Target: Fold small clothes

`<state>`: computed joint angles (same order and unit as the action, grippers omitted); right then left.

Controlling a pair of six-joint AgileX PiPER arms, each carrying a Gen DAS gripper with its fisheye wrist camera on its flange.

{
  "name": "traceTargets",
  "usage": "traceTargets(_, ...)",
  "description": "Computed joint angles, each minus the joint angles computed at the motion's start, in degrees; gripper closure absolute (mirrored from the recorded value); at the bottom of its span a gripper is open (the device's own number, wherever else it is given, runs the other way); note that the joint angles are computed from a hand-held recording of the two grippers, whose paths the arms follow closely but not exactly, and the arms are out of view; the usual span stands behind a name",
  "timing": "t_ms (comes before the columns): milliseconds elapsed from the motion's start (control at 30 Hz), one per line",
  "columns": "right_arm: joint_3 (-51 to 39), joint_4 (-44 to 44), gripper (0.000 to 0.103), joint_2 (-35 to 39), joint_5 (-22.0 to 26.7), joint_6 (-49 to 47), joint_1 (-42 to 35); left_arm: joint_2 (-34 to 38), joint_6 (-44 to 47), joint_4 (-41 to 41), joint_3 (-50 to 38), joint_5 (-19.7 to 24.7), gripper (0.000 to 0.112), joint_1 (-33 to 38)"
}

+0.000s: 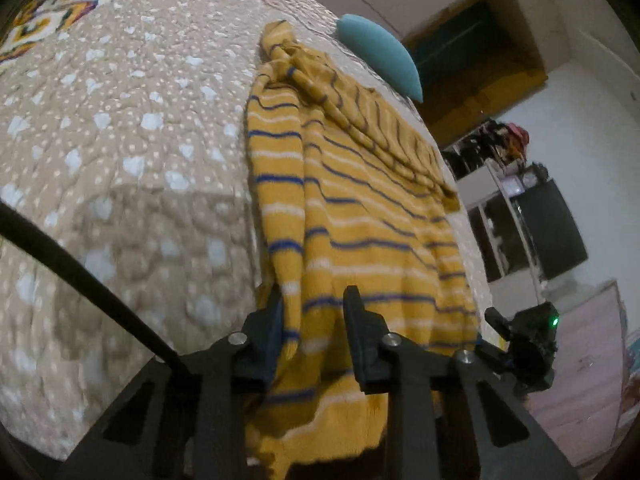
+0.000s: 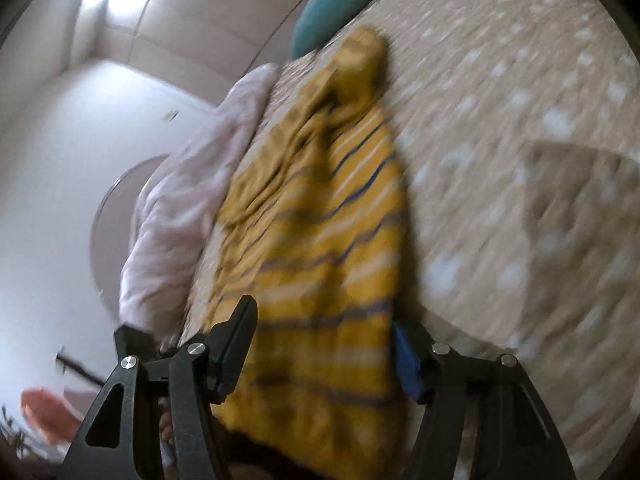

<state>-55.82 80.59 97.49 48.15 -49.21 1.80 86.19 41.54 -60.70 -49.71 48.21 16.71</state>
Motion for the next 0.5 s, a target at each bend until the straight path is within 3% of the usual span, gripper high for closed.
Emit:
traceTargets(100, 3.0, 2.8, 0.035, -0.6, 2.1, -2.6, 1.9, -3.1, -0.9, 2.3, 1.6, -0.5, 0.086, -0.6)
traceTargets(233, 7.5, 7.6, 0.035, -0.7, 3.9, -6.3, 3.6, -4.6, 1.6, 0.6, 3.8, 1.6, 0.075, 1.8)
traceTargets(500, 8.4, 7.7, 0.036, -2.2, -1.4, -5.7, 8.0, -5.6, 1.9, 1.3, 4.6, 1.7, 0.072, 1.6)
